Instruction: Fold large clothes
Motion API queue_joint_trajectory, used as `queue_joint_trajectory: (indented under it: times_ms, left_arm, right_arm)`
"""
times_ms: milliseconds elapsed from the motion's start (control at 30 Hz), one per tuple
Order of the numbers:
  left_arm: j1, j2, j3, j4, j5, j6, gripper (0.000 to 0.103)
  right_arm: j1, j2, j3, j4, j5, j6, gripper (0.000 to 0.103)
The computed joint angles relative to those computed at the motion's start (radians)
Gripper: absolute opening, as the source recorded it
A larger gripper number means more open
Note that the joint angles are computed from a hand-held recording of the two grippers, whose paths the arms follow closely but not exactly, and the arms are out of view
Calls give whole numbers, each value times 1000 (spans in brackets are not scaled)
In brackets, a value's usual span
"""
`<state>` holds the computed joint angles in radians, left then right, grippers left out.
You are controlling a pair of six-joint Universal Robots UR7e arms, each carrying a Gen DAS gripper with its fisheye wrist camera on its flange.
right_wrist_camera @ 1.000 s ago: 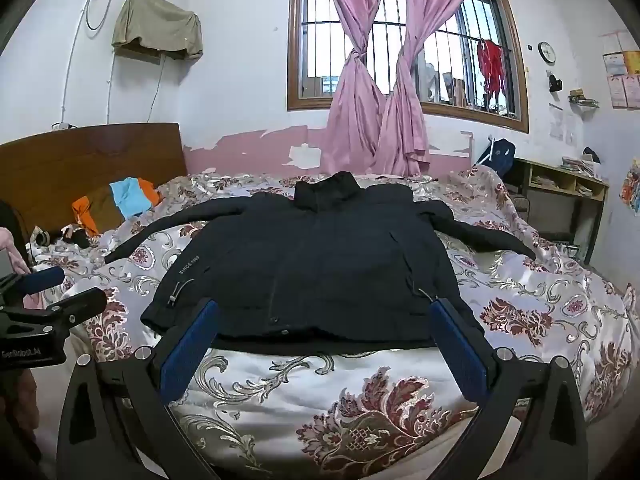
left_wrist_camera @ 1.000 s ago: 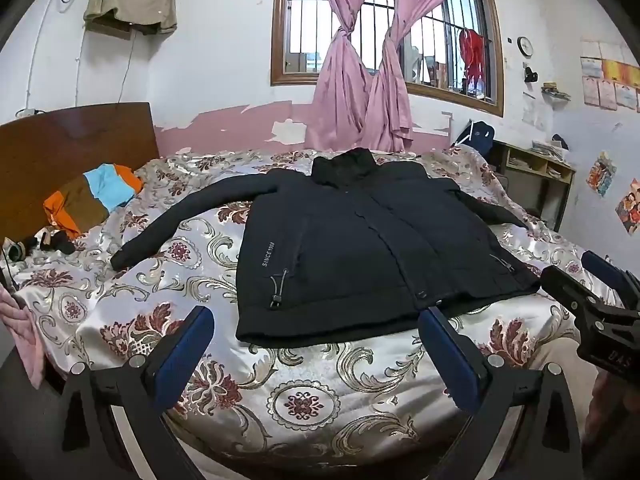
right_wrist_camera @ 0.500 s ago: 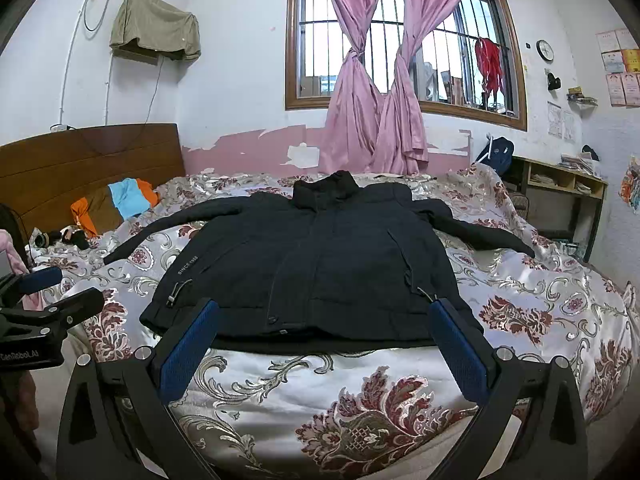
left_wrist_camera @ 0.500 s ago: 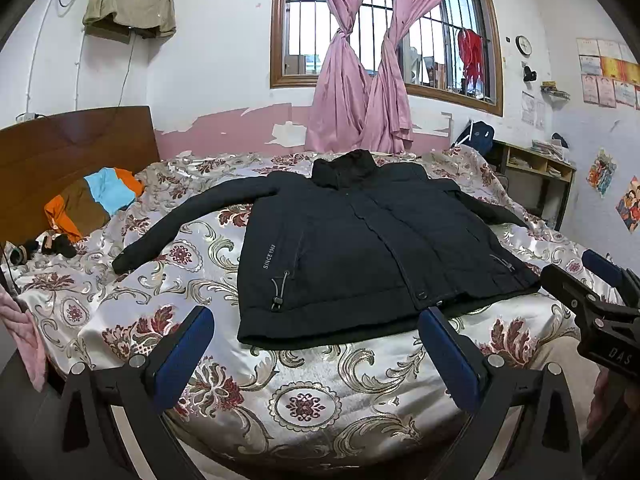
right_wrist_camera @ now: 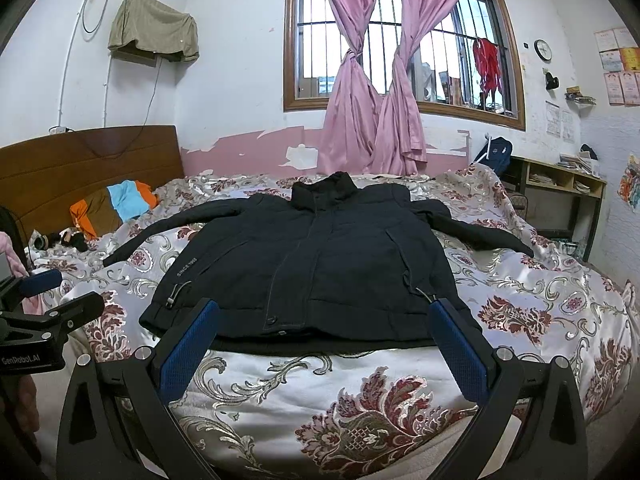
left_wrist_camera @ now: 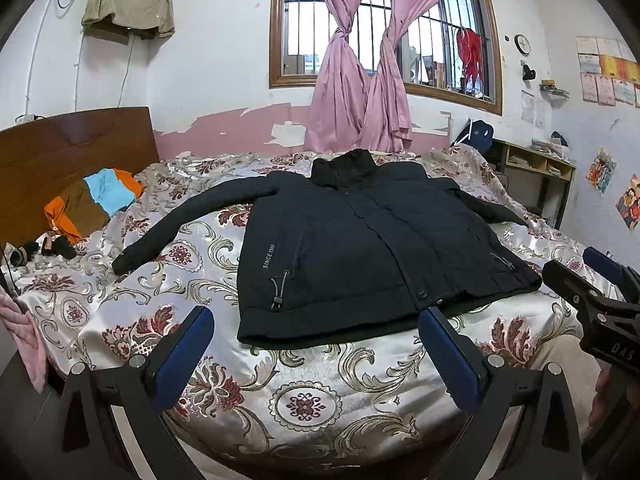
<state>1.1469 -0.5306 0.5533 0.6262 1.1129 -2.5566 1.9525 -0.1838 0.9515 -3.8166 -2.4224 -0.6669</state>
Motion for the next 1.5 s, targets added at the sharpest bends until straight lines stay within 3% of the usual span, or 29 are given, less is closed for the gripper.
queue_joint_trajectory:
  times_ms: [333,1033,1500]
  left_arm:
    - [-1,-1,4,-2,-3,2,103]
    - [2,39,-104,82,-7,2,103]
    - [5,35,-89,68,-6,7,103]
  right_arm:
    - [1,0,0,1,0,2,102]
    - [2,3,-5,4,-1,4,102]
    - [2,-1,4,5,1,7,102]
